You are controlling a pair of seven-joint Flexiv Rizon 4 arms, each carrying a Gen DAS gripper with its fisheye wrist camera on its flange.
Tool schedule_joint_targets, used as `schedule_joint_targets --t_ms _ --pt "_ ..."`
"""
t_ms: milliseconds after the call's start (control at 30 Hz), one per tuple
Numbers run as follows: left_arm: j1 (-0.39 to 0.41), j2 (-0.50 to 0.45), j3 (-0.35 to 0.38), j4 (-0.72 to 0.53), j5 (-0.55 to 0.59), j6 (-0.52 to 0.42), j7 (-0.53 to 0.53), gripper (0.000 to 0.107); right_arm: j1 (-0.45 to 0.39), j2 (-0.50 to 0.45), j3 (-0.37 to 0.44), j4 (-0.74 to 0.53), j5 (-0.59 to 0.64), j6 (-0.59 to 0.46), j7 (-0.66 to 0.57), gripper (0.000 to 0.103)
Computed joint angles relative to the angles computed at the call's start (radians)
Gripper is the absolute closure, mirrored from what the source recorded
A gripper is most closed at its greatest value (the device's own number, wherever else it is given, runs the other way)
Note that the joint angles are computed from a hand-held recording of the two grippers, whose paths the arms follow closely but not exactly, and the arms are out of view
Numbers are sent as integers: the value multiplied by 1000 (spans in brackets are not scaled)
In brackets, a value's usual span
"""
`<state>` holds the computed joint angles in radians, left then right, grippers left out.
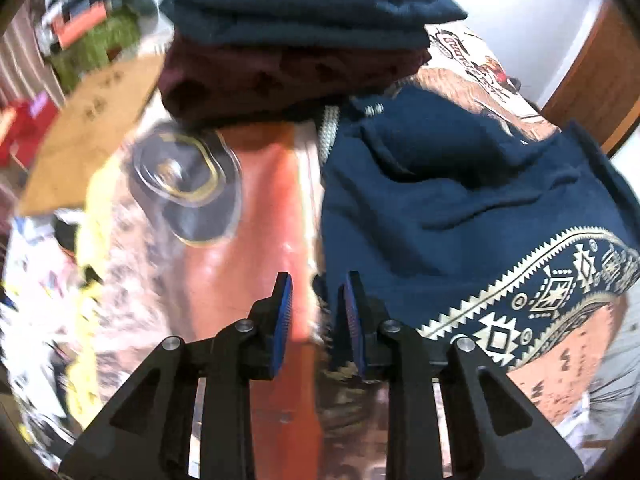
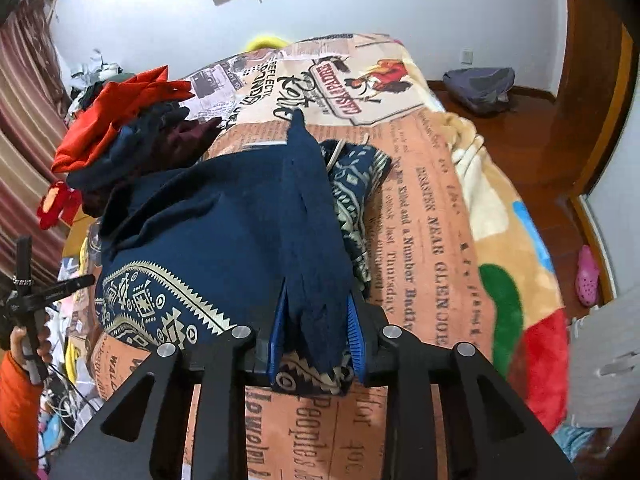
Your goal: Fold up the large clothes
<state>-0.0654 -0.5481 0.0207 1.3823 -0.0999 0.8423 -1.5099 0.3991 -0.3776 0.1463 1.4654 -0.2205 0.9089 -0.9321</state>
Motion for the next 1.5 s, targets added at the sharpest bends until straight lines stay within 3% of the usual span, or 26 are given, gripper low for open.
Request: schedule_joint_targets --t_ms 133,233,333,400,567,667,767,900,1000,1100,1333,1500 --pt "14 13 -15 -4 -12 38 45 71 23 6 -25 -7 -74 11 12 78" --pt "21 6 -43 -29 -51 35 83 70 29 -5 -31 -24 -109 59 6 75" --pt "22 -49 -69 -101 -91 2 123 70 32 -34 -27 -58 -114 111 -19 55" --pt "12 -82 -70 -146 -96 -26 137 70 32 -67 -14 -100 -97 115 -56 55" --pt "-24 -201 -66 -309 -91 -119 136 70 20 -199 55 -290 30 -14 -223 55" --pt "-39 -274 -49 -425 -74 -165 109 70 34 -249 42 -360 59 -106 -273 55" --pt "-39 -344 -30 -537 -61 -195 66 69 46 -269 -2 -382 57 -151 -251 55" --pt "-33 -400 3 -627 -27 -228 -22 70 56 -245 -73 -319 1 -121 -139 55" --pt "-4 -381 -34 -579 -62 -215 -45 70 21 -228 -49 -296 34 -96 -107 55" --pt "-13 -334 -18 -516 -34 -181 -50 70 26 -202 -50 -267 20 -77 -77 55" --pt "8 -151 -30 -266 -41 -66 -11 69 57 -159 -54 -224 -62 -47 -56 55" --pt "33 -28 -38 -103 -85 17 5 59 74 -129 -45 -195 -89 -12 -55 55"
